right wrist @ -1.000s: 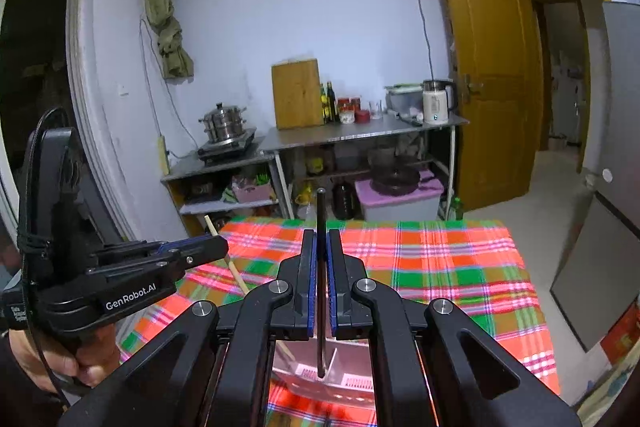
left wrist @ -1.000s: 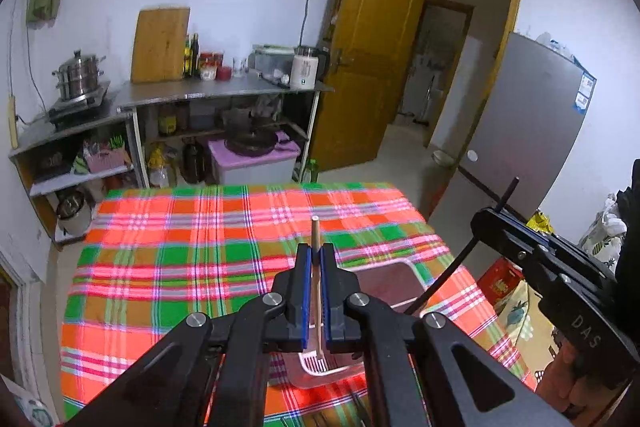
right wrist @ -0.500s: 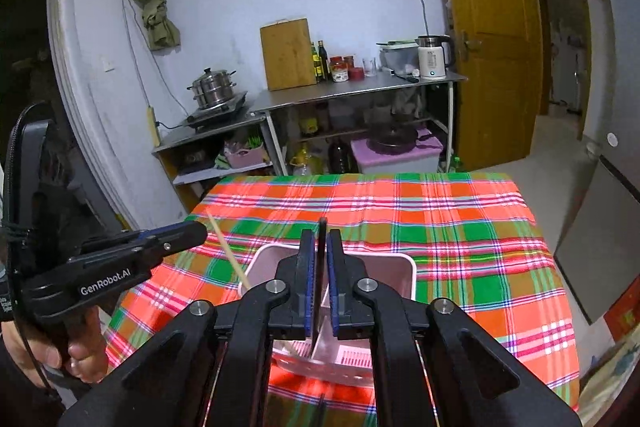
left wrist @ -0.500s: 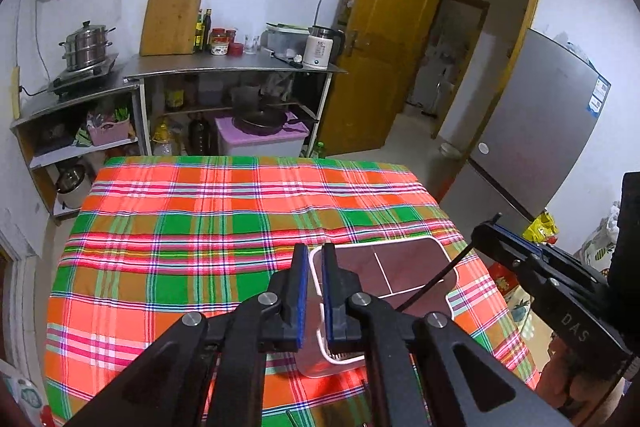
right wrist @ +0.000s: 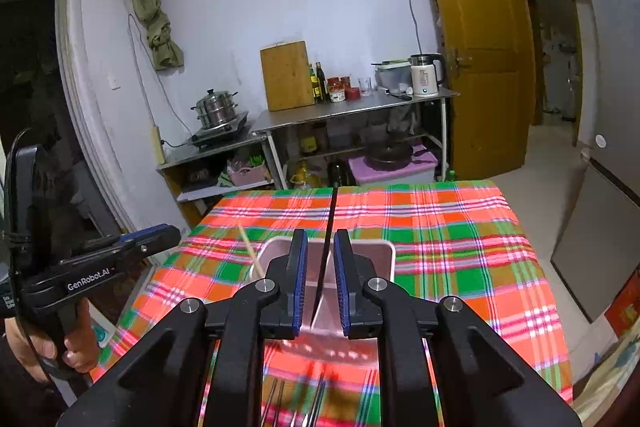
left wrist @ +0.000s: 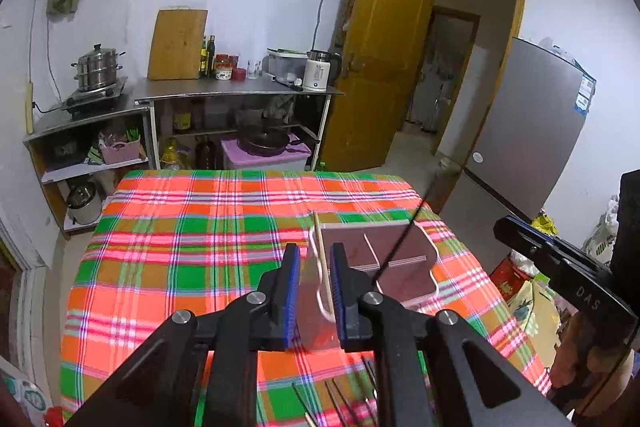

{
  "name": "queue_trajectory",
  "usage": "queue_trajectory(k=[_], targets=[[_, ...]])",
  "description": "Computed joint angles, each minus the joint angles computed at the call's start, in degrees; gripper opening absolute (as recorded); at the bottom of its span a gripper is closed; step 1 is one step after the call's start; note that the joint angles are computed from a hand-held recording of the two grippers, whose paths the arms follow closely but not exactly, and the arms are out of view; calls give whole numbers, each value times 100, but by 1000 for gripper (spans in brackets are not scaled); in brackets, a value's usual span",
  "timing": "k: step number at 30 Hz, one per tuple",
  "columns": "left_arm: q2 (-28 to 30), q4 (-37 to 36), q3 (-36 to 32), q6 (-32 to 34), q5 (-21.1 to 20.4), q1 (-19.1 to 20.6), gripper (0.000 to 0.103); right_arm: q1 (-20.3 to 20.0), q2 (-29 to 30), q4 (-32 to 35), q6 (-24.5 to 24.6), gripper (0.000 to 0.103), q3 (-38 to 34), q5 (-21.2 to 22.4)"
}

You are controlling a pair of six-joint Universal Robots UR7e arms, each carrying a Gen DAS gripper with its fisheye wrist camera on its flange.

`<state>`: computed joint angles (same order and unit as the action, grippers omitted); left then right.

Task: Organize utensils
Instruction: 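Lower both chopsticks into the basket compartments and open both tools, then move both tools back down to the remaining chopsticks on the cloth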

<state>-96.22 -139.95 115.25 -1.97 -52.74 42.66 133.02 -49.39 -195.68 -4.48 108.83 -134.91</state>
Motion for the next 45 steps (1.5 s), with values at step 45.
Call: queue_trajectory(k=[45], targets=[[-1490,1497,2236,-1993,-281,110,15,217,80,156,1917,14,1972,-21]])
